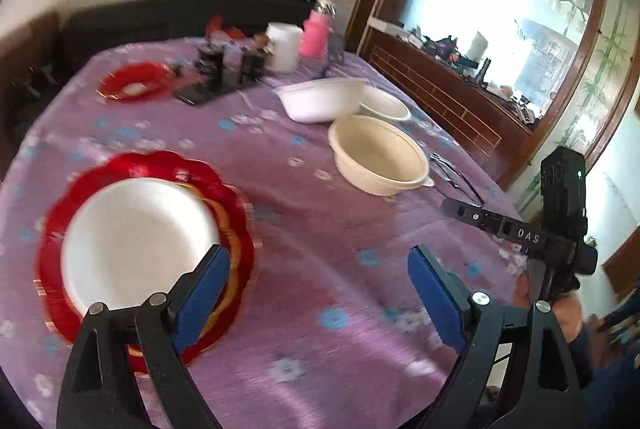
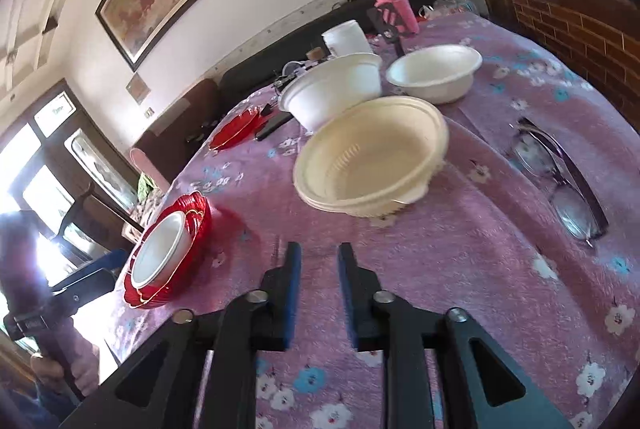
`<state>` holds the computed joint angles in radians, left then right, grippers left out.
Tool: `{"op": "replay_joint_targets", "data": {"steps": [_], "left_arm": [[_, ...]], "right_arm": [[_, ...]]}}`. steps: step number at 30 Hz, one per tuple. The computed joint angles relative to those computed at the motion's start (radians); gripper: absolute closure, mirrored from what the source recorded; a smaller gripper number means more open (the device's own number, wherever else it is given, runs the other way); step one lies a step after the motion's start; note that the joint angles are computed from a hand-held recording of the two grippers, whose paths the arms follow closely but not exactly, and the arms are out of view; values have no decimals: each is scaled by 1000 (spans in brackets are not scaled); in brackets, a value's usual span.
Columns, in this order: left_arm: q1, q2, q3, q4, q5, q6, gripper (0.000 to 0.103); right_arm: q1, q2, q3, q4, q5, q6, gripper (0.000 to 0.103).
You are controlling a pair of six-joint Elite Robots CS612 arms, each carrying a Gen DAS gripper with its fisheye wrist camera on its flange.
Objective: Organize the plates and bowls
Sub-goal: 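Move the right gripper to the beige bowl and grasp its rim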
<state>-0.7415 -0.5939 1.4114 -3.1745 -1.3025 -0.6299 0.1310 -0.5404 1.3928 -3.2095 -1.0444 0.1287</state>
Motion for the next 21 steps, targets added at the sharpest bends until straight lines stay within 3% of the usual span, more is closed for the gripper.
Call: {"op": "replay_joint_targets", "data": {"steps": [3,4,5,7,13,18,21], "left_arm": [[3,24,-76,98,3,-5,14],[8,36,-108,130,-11,-16,20],[15,47,-135,153,-32,-24,36],[30,74,-209,242,-76,-64,51],[67,175,-419,391,-169,-143,51],[77,238,-549,519,-157,-181,52],[82,266,-604,550,-172,-183,52]], "right_arm": [[-11,-1,-15,40,3,16,75],[-14,-3,-23,54,0,23,75],[-16,-5,-27,61,-4,29,75],[-21,-5,-51,89,-11,52,75],[-32,25,-157,204,-20,110,75],[-27,62,-247,313,-55,117,75],[-28,80,-282,353,-72,136,75]]}}
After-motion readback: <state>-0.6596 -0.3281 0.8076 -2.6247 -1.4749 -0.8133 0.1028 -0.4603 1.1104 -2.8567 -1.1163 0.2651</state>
